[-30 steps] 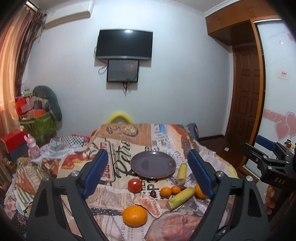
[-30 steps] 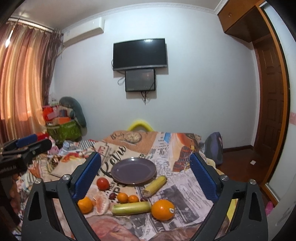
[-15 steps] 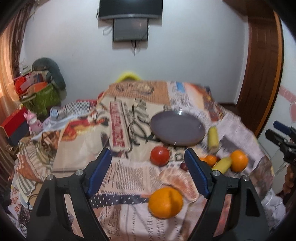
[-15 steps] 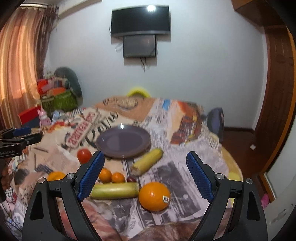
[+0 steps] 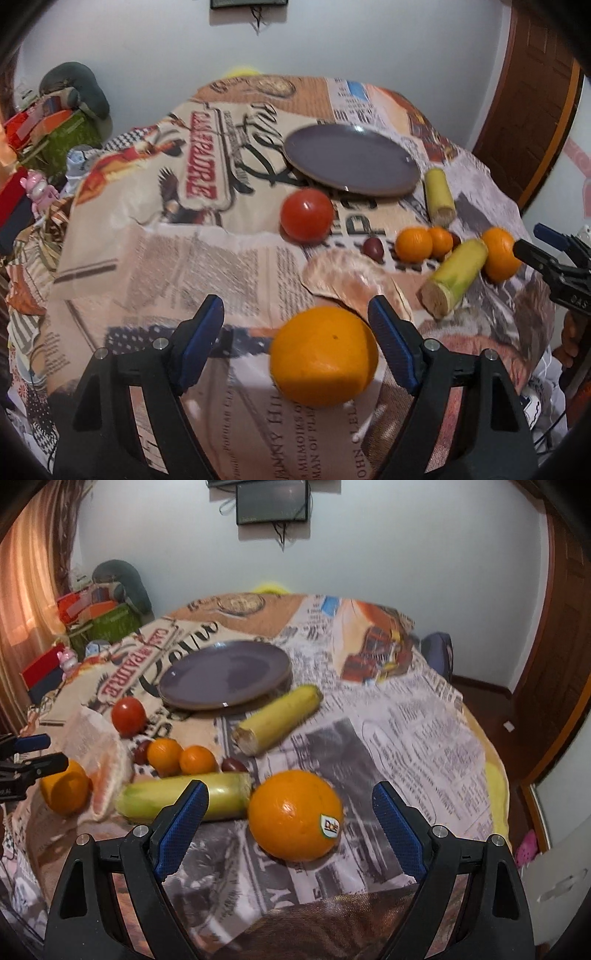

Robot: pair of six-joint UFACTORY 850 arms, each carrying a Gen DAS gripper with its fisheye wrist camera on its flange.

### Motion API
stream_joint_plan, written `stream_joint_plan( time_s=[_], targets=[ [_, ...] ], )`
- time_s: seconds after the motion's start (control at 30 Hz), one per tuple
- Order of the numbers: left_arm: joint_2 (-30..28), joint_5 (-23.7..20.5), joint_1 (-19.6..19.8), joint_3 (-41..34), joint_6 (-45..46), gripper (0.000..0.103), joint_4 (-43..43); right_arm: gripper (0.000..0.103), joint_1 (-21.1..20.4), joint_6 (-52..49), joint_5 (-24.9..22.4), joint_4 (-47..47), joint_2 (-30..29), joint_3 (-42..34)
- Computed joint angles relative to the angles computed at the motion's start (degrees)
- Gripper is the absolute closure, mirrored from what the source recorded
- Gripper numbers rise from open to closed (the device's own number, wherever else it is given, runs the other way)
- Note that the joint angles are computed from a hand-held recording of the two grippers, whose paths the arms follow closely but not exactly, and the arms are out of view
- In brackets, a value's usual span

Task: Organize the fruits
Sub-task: 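Grasp the large plain orange with the left tool while the right tool grasps the Dole-stickered orange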

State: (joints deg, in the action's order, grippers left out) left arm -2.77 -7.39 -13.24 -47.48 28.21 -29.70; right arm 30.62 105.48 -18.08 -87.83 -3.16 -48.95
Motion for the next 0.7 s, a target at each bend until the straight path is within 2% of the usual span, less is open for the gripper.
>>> stream_joint_plan(
  time_s=[0.07, 0.17, 0.23, 0.43, 0.53, 0.6, 0.67, 0.7],
  targets=[
    [-0.78, -0.88, -0.17, -0.11, 0.73, 0.021, -0.77, 0.014, -0.55, -1.19, 0.46, 1.56, -0.41, -0.05],
    [-1.10, -1.59, -0.08, 0.14, 7.75, 0.021, -7.96, 0.014, -1.60, -3.06, 1.74, 3.81, -1.29, -0.38],
    [-1.44, -1.92, -0.25, -0.05, 5.69, 0.022, -5.75, 0.014, -2.23, -4.62, 2.91, 5.44, -1.85, -0.66],
    [-3.05, -3.96, -0.15, -0.44, 10.35, 0.033, -10.42, 0.015, -3.15, -5.15, 5.00, 6.55, -3.45, -1.18],
    [-3.23, -3.47, -0.27, -0.40, 12.13, 0.036, -12.40, 0.024, -3.67, -3.86, 6.58, 5.57, -3.81, -1.12],
    [-3.22, -3.29, -0.22, -0.31, 13.43, 0.036, -13.69, 0.025, -4.16, -2.23, 8.10, 4.03, -3.58, -0.86],
    [-3.20, -3.15, -0.15, -0.21, 14.84, 0.036, -15.15, 0.035, -4.79, 0.91, 10.50, 0.71, -3.37, -0.60],
    [-3.17, -3.11, -0.13, -0.18, 15.07, 0.037, -15.44, 0.036, -4.89, 0.96, 10.97, 0.77, -3.35, -0.61]
  ],
)
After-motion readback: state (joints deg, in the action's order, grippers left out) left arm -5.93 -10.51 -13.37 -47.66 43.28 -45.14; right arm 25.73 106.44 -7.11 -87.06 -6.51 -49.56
